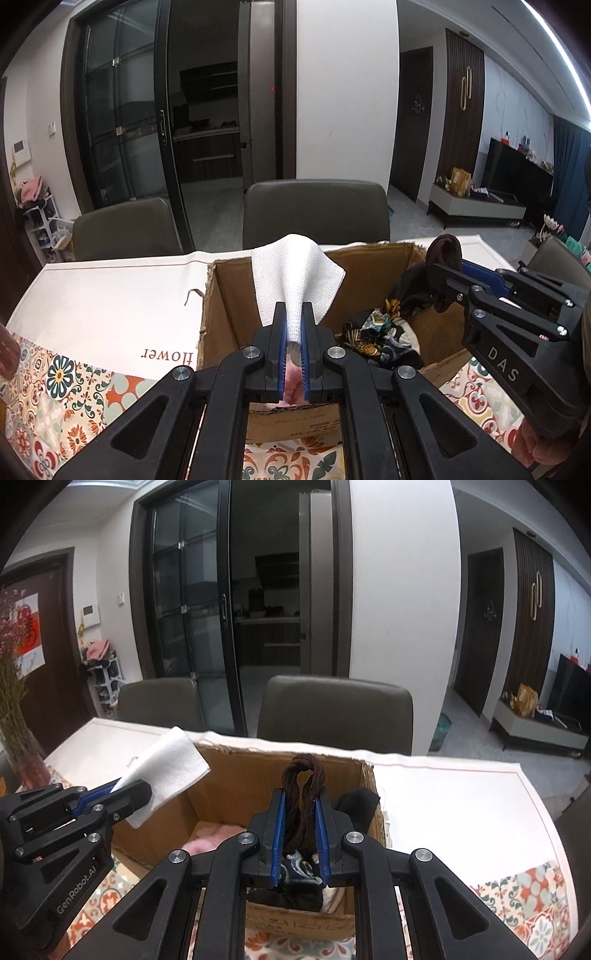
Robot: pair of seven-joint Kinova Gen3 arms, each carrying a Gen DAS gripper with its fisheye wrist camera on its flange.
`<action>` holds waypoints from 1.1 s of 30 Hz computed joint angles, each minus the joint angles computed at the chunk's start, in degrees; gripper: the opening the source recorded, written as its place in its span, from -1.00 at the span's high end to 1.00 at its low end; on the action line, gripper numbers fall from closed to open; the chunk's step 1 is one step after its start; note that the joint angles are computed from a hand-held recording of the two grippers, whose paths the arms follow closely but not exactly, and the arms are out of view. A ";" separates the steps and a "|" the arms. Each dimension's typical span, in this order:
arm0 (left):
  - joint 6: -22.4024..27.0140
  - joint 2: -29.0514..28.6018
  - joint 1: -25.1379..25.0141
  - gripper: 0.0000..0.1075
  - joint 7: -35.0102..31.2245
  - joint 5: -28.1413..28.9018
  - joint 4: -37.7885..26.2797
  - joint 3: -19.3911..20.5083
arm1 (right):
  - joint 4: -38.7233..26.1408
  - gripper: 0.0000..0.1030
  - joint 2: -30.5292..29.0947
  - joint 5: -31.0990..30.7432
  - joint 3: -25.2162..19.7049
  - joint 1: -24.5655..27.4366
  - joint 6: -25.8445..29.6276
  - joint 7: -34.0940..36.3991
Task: Organize soft objects
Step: 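Lower both tools into the box and open them to drop the cloth and hair tie, then withdraw both open tools from the box toward the grey pouch and pinked cloth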
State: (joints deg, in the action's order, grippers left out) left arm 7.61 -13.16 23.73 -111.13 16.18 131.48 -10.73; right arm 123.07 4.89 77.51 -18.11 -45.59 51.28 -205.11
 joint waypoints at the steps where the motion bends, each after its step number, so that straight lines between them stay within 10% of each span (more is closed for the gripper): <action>1: 0.00 0.62 0.39 0.85 -0.28 0.01 -0.19 -0.43 | 0.05 0.68 0.11 -0.16 0.09 0.13 -0.20 0.24; 12: 2.19 3.62 -5.20 0.75 0.43 0.02 -1.73 5.32 | -1.18 0.59 0.49 -4.10 1.73 2.69 -5.31 5.53; 16: 2.04 3.68 -3.39 0.57 -3.62 3.36 -1.44 2.76 | -1.07 0.11 0.27 -4.70 1.88 2.81 -5.81 5.41; 33: 3.50 -4.37 -8.99 0.35 4.81 -4.56 0.77 9.07 | 0.48 0.11 -3.69 -6.53 -1.63 0.11 1.09 2.27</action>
State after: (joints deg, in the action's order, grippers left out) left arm 11.11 -17.53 14.74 -106.32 11.62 132.25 -1.66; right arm 123.55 1.20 70.98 -19.74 -45.48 52.37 -202.84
